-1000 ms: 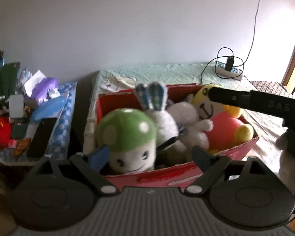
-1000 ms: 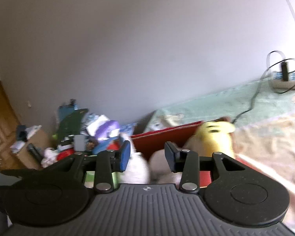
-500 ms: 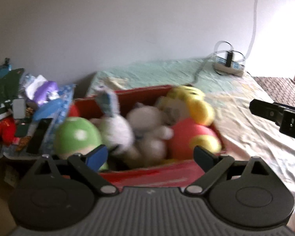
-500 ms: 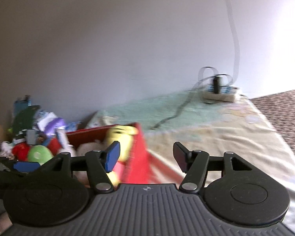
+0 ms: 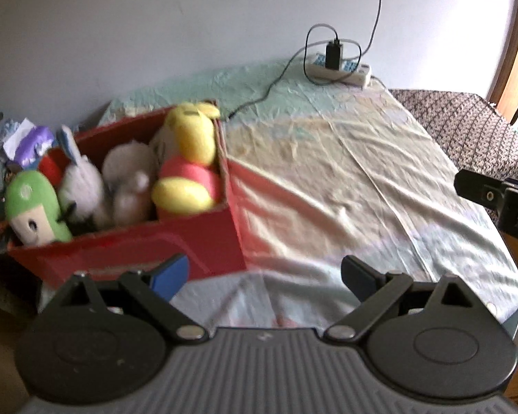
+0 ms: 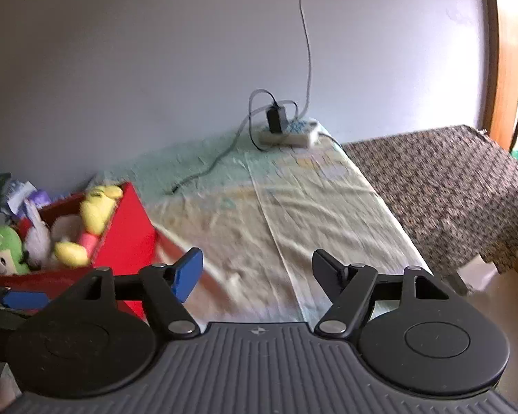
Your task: Organize objects
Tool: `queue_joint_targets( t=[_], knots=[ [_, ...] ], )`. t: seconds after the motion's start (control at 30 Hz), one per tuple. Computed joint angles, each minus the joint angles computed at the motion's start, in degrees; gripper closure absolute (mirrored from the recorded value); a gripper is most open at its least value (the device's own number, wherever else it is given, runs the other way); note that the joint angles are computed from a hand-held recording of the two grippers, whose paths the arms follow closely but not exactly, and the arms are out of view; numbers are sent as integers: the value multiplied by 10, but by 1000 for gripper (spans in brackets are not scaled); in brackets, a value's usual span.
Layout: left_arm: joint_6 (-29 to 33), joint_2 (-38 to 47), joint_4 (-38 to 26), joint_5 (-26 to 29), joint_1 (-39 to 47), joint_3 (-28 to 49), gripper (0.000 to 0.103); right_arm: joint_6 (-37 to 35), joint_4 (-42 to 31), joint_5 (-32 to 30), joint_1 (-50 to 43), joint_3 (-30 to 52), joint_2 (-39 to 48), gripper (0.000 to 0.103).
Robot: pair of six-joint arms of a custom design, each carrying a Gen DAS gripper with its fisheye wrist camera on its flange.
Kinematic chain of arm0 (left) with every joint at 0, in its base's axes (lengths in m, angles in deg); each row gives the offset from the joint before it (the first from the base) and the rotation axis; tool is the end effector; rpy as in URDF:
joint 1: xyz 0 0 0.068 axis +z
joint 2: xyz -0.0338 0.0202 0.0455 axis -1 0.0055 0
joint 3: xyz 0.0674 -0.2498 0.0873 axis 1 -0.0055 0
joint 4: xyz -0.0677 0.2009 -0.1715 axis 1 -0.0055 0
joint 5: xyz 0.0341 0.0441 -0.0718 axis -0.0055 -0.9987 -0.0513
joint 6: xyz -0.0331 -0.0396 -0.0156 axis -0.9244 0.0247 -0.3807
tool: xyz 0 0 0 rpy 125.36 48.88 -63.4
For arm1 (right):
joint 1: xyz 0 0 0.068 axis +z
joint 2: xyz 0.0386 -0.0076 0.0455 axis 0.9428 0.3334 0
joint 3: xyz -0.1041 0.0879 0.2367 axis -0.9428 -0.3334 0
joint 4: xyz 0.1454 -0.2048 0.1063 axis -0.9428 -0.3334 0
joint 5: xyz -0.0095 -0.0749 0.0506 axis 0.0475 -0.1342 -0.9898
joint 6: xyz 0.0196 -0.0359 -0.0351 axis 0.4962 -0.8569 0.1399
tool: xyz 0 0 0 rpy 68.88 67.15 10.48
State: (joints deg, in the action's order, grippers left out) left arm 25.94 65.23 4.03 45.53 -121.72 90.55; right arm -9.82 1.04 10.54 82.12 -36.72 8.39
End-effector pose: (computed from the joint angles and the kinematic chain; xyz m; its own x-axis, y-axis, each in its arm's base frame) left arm 0.2670 -0.1512 0.2169 -0.7852 0.0219 -0.6189 -0.0174 0.9982 0.0574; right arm 0.2672 0.0547 0.2045 -0.6048 0.1080 -0.7890 -0.0646 0.9809 0.1837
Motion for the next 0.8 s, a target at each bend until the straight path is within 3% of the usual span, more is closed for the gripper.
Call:
queue_joint_targets(
  t=[0.17, 0.33, 0.5, 0.8],
  knots=[
    [-38, 19, -40, -12, -17, 9, 6, 14, -22, 15, 21, 11, 14, 28],
    [-30, 7, -55, -10, 2, 3, 5, 34, -53, 52, 67, 34, 30, 24],
    [16, -18, -55, -7, 45, -17, 5, 91, -93, 97, 138, 79, 67, 23],
    [147, -116, -31, 86, 207, -96, 5, 177, -130, 162, 262, 158, 149, 21]
  ],
)
